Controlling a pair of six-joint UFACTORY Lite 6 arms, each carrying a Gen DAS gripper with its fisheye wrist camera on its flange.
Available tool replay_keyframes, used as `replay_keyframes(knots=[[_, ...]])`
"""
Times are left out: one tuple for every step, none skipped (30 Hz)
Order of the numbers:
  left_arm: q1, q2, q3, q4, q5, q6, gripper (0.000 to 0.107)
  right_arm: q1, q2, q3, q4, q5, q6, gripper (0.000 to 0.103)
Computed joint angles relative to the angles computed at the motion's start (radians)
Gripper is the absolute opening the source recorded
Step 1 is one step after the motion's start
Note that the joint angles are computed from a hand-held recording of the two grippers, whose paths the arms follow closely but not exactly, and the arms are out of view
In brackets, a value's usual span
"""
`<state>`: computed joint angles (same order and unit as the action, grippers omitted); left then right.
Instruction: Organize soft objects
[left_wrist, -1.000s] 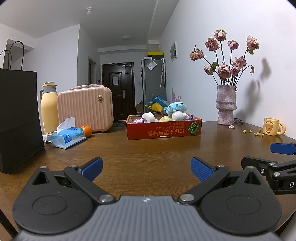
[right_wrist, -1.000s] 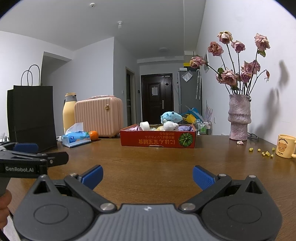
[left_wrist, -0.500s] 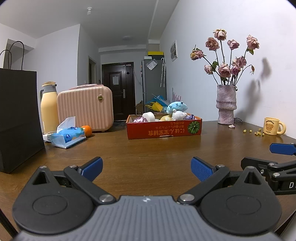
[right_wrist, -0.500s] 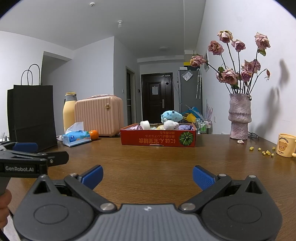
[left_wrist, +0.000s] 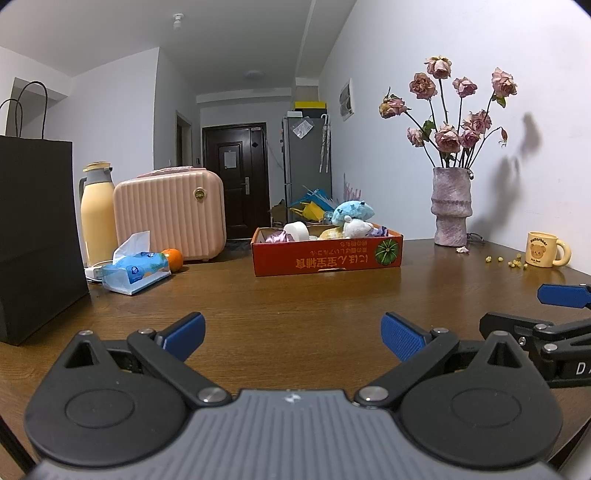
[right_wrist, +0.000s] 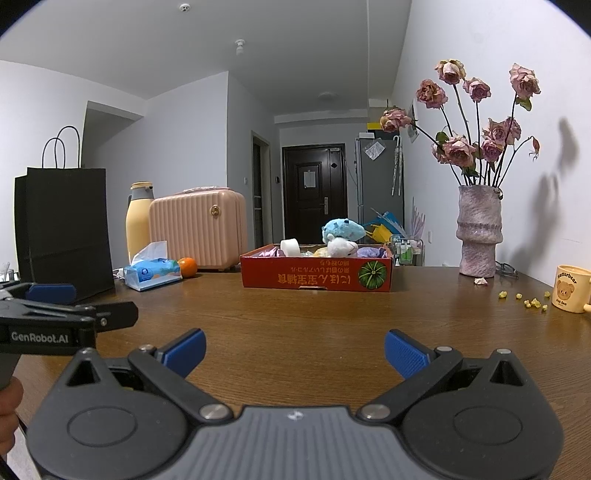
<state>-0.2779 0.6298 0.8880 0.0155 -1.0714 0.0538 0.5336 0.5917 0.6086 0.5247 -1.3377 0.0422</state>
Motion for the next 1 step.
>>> replay_keyframes(knots=[[-0.001, 0.0, 0.0, 0.001, 0.001, -0.002, 0.103, 0.0, 0.001, 0.001, 0.0, 0.0, 0.0, 0.103]])
